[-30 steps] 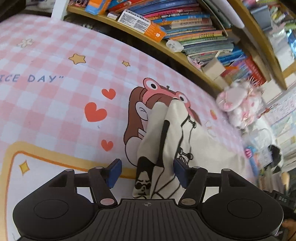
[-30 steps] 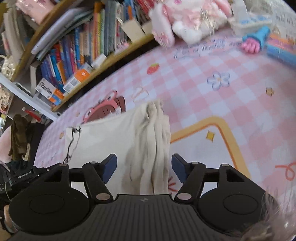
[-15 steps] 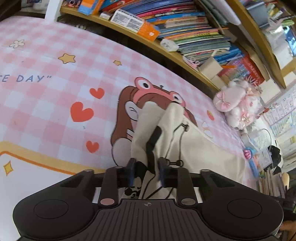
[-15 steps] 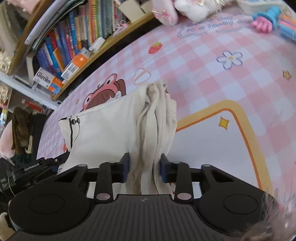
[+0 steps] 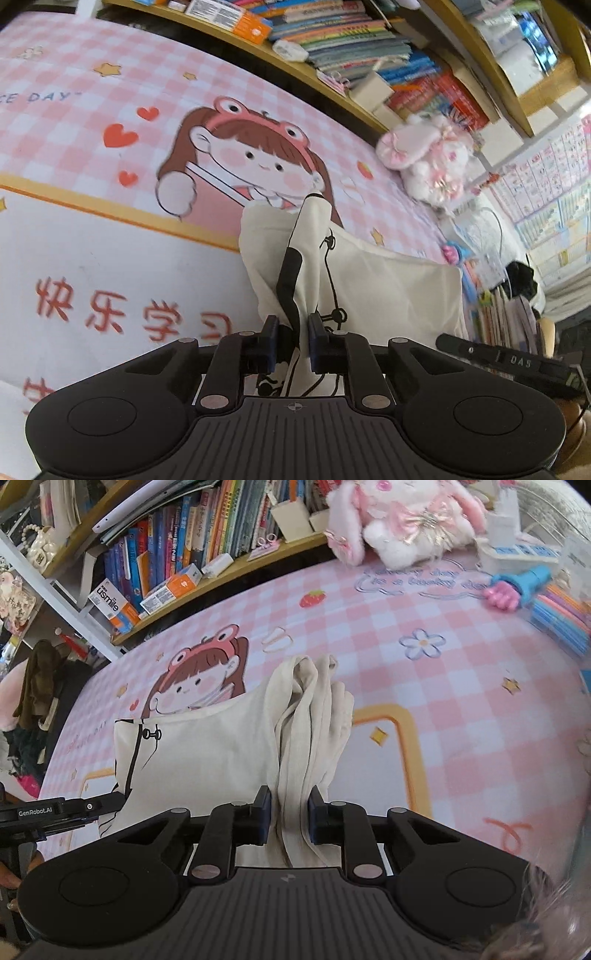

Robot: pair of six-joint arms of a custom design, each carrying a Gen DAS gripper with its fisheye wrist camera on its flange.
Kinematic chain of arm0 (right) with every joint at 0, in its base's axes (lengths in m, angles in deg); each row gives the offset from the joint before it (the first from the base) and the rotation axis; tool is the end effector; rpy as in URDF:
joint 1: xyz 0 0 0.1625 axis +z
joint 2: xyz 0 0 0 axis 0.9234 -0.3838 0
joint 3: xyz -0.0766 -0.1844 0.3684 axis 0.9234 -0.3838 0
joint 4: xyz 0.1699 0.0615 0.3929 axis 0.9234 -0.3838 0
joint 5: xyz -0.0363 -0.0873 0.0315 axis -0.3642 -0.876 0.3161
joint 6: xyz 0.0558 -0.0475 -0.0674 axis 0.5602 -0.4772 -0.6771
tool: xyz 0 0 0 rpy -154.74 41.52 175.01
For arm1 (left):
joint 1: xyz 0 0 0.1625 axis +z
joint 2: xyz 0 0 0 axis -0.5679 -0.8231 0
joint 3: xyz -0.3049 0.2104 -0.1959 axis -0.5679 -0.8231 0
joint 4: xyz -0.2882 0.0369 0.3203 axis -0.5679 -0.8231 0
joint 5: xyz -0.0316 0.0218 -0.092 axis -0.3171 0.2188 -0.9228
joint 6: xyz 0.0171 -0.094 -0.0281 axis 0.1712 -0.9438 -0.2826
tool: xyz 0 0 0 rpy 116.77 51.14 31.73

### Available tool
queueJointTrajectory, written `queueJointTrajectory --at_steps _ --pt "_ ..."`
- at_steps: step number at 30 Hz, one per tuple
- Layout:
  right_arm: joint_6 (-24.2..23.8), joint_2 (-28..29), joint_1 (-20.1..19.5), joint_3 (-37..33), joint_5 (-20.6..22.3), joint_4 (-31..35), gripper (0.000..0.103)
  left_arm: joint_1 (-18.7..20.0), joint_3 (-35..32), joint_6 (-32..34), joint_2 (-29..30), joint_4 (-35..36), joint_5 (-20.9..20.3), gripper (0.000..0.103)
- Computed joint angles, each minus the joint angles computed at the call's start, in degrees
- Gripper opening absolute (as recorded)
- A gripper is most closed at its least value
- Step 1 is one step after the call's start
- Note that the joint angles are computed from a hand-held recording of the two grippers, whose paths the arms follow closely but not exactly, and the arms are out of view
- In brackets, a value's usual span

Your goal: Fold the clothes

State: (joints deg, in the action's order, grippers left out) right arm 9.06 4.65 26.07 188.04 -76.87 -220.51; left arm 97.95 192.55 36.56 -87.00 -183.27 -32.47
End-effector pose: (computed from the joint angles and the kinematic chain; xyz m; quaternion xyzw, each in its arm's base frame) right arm 0.1037 -0.3856 0.1172 -0.1501 -0.8771 0.4024 0.2149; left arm -0.1207 -0.5773 0.1092 0.2049 0.9705 -0.1094 0.0648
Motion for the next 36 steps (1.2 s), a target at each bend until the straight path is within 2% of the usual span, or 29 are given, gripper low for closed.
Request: queueJointTrajectory --at_steps 4,8,10,11,12,16,20,22,25,27,29,31,32,34,36 --pt "-0.3 -0.8 0.2 1.5 -0.6 -0.3 0.018 -1.4 1.2 0.0 0.5 -1.8 3.4 0.019" --pt "-4.1 0.1 1.9 0.7 -3.1 0.1 0.019 -1.5 2.2 -1.0 0.5 -3.2 4.4 0.027" --pt "-4.0 -0.2 1.5 0.8 -3.3 1.2 0.03 -1.1 2.6 -2.2 0.4 -4.0 3.9 0.029" --pt "-3.4 -0.3 1.0 1.1 -3.0 1.2 0.032 -0.8 2.7 -2.9 0.4 -4.3 3.7 0.03" --pt "-2.7 -0.5 0.3 1.4 -2.4 1.2 0.033 -0.6 2.8 -3.7 0.5 -4.5 3.4 0.031" --pt "0.6 -2.3 -4.4 3.9 4.4 -0.2 0.039 0.5 2.9 -7.0 0.9 -5.5 2.3 0.042" --pt "2.6 -2.6 -8.0 4.9 10.1 -0.7 0.042 0.9 3.3 -9.1 1.4 -7.7 0.8 0.04" --pt "2.4 -2.7 -8.5 4.9 11.0 -0.3 0.039 0.3 3.6 -9.0 1.7 -8.2 1.6 0.038" --pt "-0.5 -2.3 -7.0 4.1 9.2 -0.2 0.027 -1.4 4.7 -7.1 1.5 -9.5 3.9 0.022" --pt "-5.4 -0.1 -3.5 2.7 4.1 -2.3 0.02 -3.1 5.9 -4.5 1.0 -11.1 5.7 0.019" --pt "-13.1 3.1 0.7 0.8 -1.3 -6.2 0.019 -4.9 7.0 -1.2 0.6 -12.3 7.6 0.018" --pt "-20.9 5.7 2.6 0.0 -2.7 -10.6 0.018 -5.7 7.2 0.1 0.7 -12.1 8.3 0.018" --pt "-23.2 6.3 3.5 -0.4 -3.4 -11.4 0.018 -5.6 7.1 -0.1 0.7 -11.9 8.3 0.019" --pt "-22.0 5.6 2.3 0.1 -2.6 -10.1 0.018 -4.9 6.8 -1.6 0.5 -11.2 7.5 0.019" --pt "-16.6 3.4 -0.1 1.6 -0.5 -8.0 0.019 -4.2 6.3 -3.7 0.3 -9.7 6.6 0.022"
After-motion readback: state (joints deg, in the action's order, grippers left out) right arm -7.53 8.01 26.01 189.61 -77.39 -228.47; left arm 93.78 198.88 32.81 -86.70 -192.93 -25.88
